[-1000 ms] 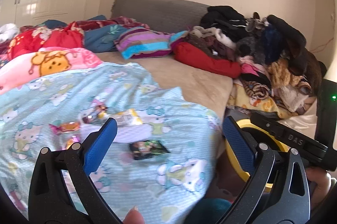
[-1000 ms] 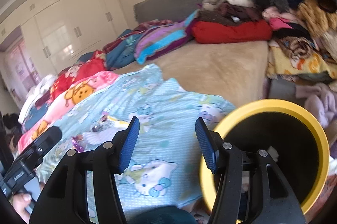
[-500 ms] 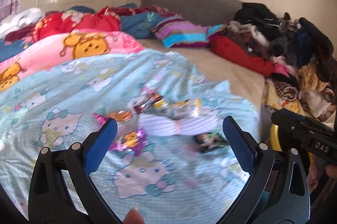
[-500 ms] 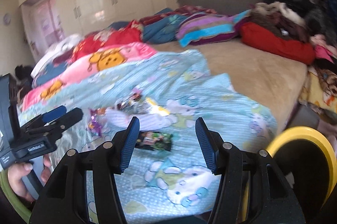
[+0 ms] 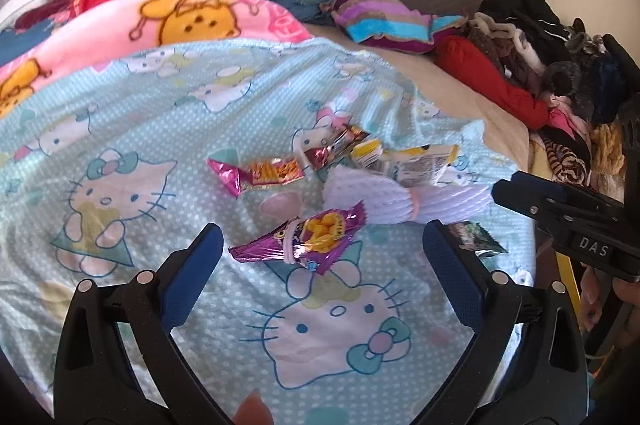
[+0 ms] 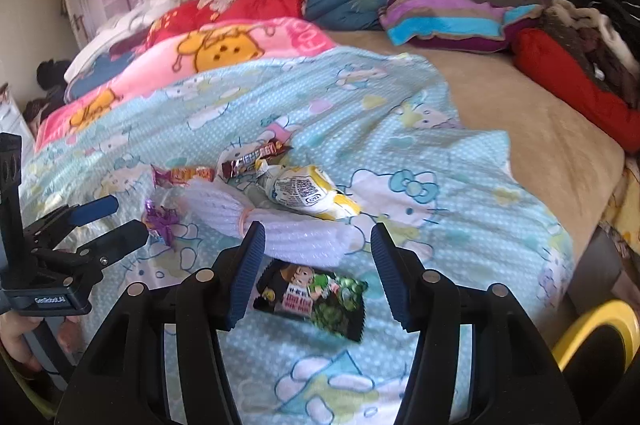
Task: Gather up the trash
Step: 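Grasp the white mesh sleeve with the right gripper while left grasps purple candy wrapper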
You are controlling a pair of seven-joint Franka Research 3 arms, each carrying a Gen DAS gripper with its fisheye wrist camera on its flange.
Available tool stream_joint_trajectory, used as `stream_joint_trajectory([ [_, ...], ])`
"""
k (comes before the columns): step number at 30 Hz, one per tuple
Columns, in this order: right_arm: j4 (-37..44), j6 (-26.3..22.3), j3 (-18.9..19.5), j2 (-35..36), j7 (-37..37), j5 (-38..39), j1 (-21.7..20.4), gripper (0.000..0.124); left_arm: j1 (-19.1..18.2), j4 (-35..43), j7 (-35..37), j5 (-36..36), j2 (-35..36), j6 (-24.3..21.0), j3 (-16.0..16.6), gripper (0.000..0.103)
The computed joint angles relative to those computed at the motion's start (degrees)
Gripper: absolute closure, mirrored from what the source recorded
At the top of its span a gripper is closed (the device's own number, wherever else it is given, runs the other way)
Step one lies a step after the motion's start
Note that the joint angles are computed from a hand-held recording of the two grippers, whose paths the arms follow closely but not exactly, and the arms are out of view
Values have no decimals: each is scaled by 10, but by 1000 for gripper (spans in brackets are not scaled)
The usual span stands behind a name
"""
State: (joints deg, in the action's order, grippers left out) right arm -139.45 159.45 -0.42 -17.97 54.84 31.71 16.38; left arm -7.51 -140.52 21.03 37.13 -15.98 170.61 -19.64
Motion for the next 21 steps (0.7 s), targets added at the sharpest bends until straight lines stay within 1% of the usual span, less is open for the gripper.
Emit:
stream_joint_trajectory([
  [2,13,-7,2,20,-2,-7,0,71,-9,0,12,-16,10,6,11,14],
  [4,21,-11,5,33,1,-11,-2,73,-11,3,18,-21,18,5,13,16],
  [6,27,-20,7,45,1,-14,-3,84,-11,5,21,-23,25,5,14,19],
  [8,24,-20,5,47,-13,-4,0,91,-17,6,30,-32,32,7,20,24],
  [9,21,-25,-3,42,-38,21,10,98,-19,7,33,-36,35,7,22,30],
  [10,19,-28,-6,39,-53,37,14,100,-22,8,38,-41,40,7,24,36],
  [11,13,-33,-12,30,-74,61,21,102,-23,10,41,-44,43,5,25,40],
  [12,10,-34,-13,24,-86,74,24,103,-27,10,45,-50,45,5,27,46],
  [14,-2,-34,-15,8,-102,100,28,105,-26,8,43,-51,46,9,26,48],
  [15,-8,-34,-17,-2,-108,115,31,105,-24,7,41,-47,46,12,24,53],
  [16,-16,-31,-17,-12,-110,125,32,105,-22,8,38,-41,45,12,21,61],
  [18,-28,-25,-16,-29,-112,136,33,106,-20,7,33,-34,40,13,18,64],
  [19,-36,-19,-15,-39,-113,139,33,106,-23,4,36,-38,36,16,20,69],
  [21,-51,-14,-20,-59,-114,151,38,106,-18,0,26,-33,29,19,15,75],
])
